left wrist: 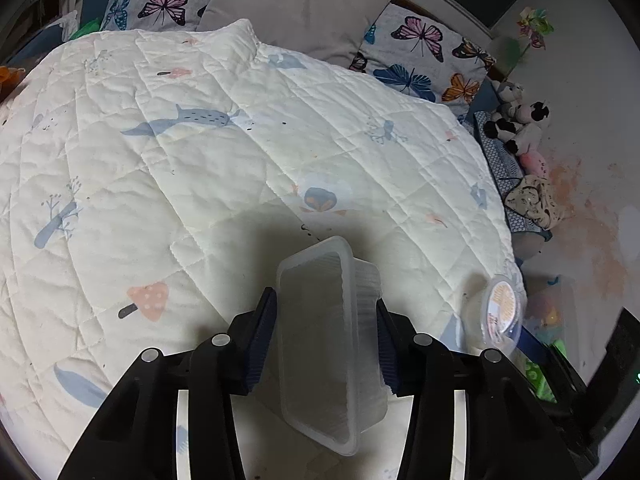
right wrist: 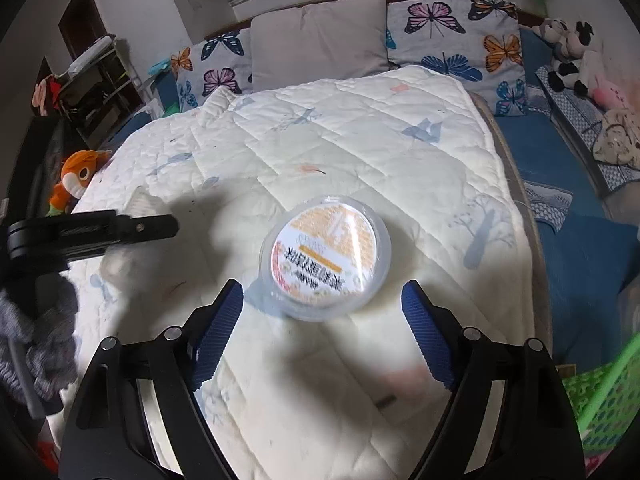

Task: Collect trash
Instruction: 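Grasp the clear plastic tray with the left gripper while the right gripper grasps the round tub, then lift the clear tray with the left gripper while the right gripper lifts the round tub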

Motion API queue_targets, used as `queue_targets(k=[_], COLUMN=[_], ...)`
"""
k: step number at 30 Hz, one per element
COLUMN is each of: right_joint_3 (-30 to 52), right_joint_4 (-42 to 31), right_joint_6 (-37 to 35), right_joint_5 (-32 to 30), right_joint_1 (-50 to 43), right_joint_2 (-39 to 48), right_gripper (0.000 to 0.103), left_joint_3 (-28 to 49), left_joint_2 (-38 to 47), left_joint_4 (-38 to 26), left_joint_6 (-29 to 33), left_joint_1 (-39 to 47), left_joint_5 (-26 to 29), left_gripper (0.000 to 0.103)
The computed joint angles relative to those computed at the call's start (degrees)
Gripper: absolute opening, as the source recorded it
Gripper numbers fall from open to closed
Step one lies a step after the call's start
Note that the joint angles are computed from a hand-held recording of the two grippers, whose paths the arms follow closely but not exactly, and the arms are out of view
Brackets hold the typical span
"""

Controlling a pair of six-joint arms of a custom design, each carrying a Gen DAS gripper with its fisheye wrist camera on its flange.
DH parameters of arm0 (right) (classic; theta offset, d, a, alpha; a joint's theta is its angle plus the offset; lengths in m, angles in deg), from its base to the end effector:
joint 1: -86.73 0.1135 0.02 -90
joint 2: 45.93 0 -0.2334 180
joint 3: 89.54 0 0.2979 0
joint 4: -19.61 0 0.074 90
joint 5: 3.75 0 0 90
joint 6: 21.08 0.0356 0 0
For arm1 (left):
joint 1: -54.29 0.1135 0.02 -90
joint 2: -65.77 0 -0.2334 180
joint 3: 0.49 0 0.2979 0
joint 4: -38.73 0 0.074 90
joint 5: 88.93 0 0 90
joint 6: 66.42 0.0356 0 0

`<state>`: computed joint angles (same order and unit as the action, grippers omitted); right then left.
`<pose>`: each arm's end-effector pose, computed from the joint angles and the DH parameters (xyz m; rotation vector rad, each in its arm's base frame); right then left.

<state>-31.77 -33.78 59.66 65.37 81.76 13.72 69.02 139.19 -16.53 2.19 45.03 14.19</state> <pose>0.2610 -0.0100 0.2170 -0.2352 2.4689 0.3568 0.3010 -0.0573 0.2236 -0.1958 2.6351 -0.4854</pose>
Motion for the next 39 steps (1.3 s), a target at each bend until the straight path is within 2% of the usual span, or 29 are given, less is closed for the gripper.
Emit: queue_targets(k=[1,2,5,9,14,18,27,31,32,34,35,36,38,39], right_joint_3=[0.2,0.3,-0.1,-2.1,-3.4,-4.5,-6.6,-6.4,-6.3,-6.2,-6.1,-6.2,-6.3,-6.4], right_joint_4=[0.5,0.9,1.7,2.0,-0.7,-4.6,-14.2,-17.3,-17.9,-18.6,-18.8,-19.1,-19.1,-19.0], right_joint_6=[0.1,0.2,-0.1,-0.6,-1.4,-2.5,-7.8,-10.4,-11.1,-11.8,-12.0,-12.2,-12.3,-12.2], right_joint_5=[0.7,1.4,3.2,4.1,2.0,-0.1,-5.8,-8.3,-9.0,-9.6,-9.9,-10.3,-10.7,-10.7], right_joint_1=[0.6,1.2,2.4,2.4,0.1,-2.6,-11.3,-15.5,-16.5,-17.6,-18.1,-18.5,-18.8,-18.7], right_joint_2=[0.6,1.2,1.5,-1.4,-5.5,-10.4,-21.5,-23.3,-23.4,-23.7,-23.5,-23.8,-23.8,-23.7], right_gripper=[0.077,0.074,0.065,0.065,0.065,0.065,0.065,0.065,0.065,0.065,0.065,0.065,0.065,0.065], left_joint_3=[-0.1,-0.1,-0.3,-1.4,-2.2,-2.9,-4.6,-4.3,-4.0,-2.7,-2.3,-2.3,-2.2,-2.2], left_joint_2=[-0.3,-0.5,-0.8,-2.1,-4.1,-6.3,-12.2,-13.6,-13.3,-12.1,-11.7,-11.6,-11.7,-11.6], left_joint_4=[-0.1,-0.3,-0.8,-0.6,-0.8,-1.5,-3.8,-4.2,-4.6,-5.9,-6.1,-6.1,-6.1,-5.7], left_joint_6=[0.2,0.4,0.6,0.8,1.1,0.8,-0.2,0.6,1.0,1.5,2.0,2.4,2.6,3.1], left_joint_1=[0.1,0.1,0.4,0.0,-1.3,-2.6,-7.3,-9.5,-9.0,-8.2,-8.0,-7.8,-7.9,-7.8], left_joint_5=[0.2,0.6,2.1,1.9,2.3,2.4,1.4,-2.1,-1.4,-1.0,-1.4,-1.7,-4.5,-5.2], left_gripper=[0.039,0.028,0.027,0.023,0.014,0.011,0.005,0.005,0.006,0.009,0.019,0.042,0.068,0.068])
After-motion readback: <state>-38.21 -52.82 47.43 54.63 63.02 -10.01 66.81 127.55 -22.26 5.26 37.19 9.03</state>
